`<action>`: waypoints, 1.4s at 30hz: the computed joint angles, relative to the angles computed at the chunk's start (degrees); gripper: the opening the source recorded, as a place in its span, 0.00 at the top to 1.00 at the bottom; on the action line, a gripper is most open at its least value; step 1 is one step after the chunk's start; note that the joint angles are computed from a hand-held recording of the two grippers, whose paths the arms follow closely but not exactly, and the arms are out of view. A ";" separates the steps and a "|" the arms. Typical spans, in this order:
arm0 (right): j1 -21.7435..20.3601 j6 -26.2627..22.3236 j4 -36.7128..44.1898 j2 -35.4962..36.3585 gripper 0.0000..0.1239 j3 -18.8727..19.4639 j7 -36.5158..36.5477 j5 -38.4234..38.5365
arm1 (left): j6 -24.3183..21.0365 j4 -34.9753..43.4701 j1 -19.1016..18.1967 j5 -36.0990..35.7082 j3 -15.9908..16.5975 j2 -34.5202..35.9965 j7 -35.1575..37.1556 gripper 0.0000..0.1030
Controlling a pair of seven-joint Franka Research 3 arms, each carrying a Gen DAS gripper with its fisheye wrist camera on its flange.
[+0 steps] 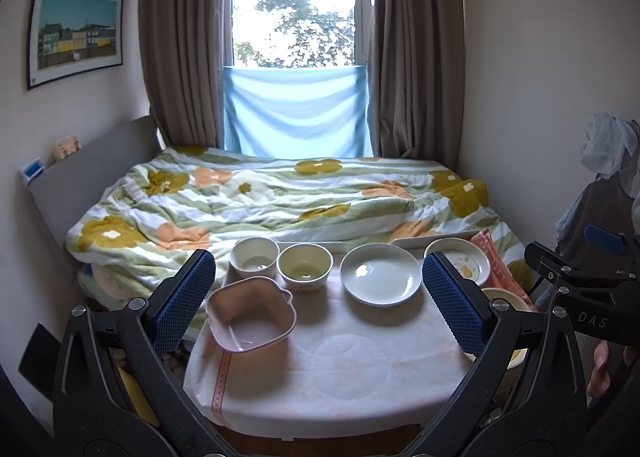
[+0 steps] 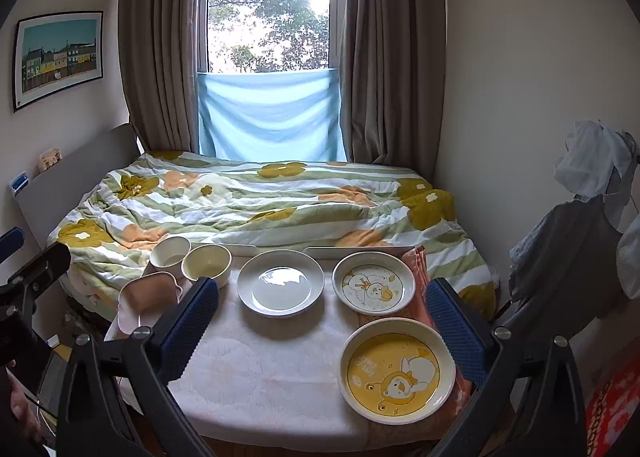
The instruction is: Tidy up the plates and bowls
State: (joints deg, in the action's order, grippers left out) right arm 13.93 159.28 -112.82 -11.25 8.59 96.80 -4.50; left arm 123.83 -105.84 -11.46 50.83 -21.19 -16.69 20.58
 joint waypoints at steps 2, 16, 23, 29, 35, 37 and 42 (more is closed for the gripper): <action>0.20 -0.01 0.17 0.15 0.17 -0.06 -0.23 0.32 | 0.26 -0.21 0.05 0.02 0.15 -0.26 -0.05 0.01; 0.66 -0.23 1.24 1.09 0.17 -0.11 0.21 -0.52 | 1.95 -1.58 1.16 -0.21 0.01 -1.77 -1.25 0.01; 0.63 -0.18 1.00 0.87 0.17 -0.09 0.37 -0.57 | 1.63 -1.39 1.14 -0.08 -0.14 -1.51 -1.39 0.01; 0.87 -0.30 1.40 1.19 0.17 -0.11 -0.08 -0.22 | 1.64 -1.43 1.15 -0.05 -0.20 -1.53 -1.66 0.01; 0.88 -0.10 1.14 1.06 0.17 -0.14 0.07 -0.35 | 1.70 -1.83 1.08 -0.05 -0.32 -1.84 -1.95 0.01; 0.87 -0.15 1.14 1.04 0.17 -0.14 0.08 -0.32 | 1.97 -1.84 1.07 -0.01 -0.33 -1.77 -2.10 0.01; 0.85 -0.25 1.25 1.01 0.17 -0.07 0.30 -0.40 | 2.16 -2.31 1.28 1.23 -0.77 -2.27 -3.22 0.01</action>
